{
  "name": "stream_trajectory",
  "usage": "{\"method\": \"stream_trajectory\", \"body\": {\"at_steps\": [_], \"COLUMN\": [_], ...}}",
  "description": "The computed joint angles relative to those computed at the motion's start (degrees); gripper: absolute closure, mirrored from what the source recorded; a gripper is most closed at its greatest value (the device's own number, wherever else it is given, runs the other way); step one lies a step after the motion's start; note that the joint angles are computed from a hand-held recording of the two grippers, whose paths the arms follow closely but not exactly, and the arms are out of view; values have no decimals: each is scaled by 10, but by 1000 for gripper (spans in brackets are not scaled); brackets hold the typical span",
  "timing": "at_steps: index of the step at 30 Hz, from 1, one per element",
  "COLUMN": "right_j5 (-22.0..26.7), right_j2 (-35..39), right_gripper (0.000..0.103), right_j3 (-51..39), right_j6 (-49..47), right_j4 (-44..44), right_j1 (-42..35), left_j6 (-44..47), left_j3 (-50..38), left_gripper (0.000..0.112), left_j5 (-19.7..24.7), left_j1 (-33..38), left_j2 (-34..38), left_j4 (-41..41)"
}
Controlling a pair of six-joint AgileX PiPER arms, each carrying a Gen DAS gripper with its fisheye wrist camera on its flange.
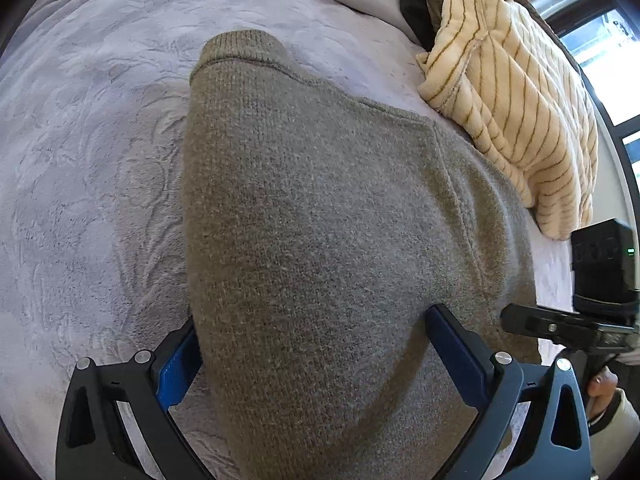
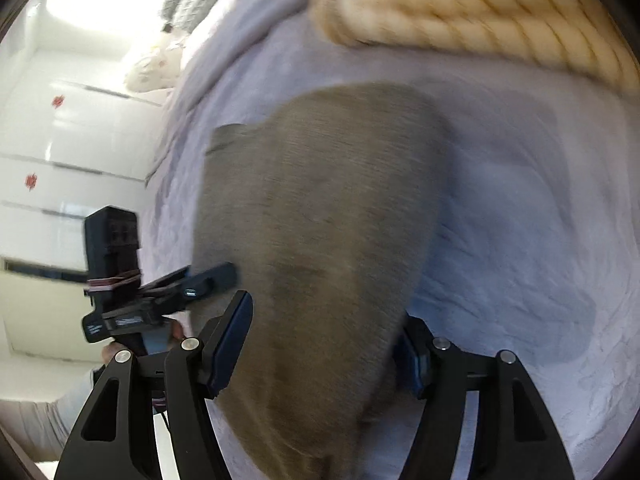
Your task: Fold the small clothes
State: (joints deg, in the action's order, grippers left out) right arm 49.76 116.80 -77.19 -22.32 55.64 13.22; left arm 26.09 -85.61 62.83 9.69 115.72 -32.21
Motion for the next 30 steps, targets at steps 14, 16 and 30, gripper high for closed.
{"method": "stream_trajectory", "body": {"at_steps": [14,16,30], "right_j5": [37,29,18], "right_j2": [78,74,-5], "right_gripper": [33,34,71], "right_j3": [-51,-47,19], "right_j6": [-45,-38,-74], "right_j4": [100,99,245], "right_j1": [5,10,53], "left_j6": [-33,-33,63], "left_j3": [-4,-4,14], "left_gripper": [9,9,64], "left_j5": [-39,-40,29], "left_j1": [-44,-47,24], "left_j2": [15,16,-47], "left_j4": [1,0,-73]}}
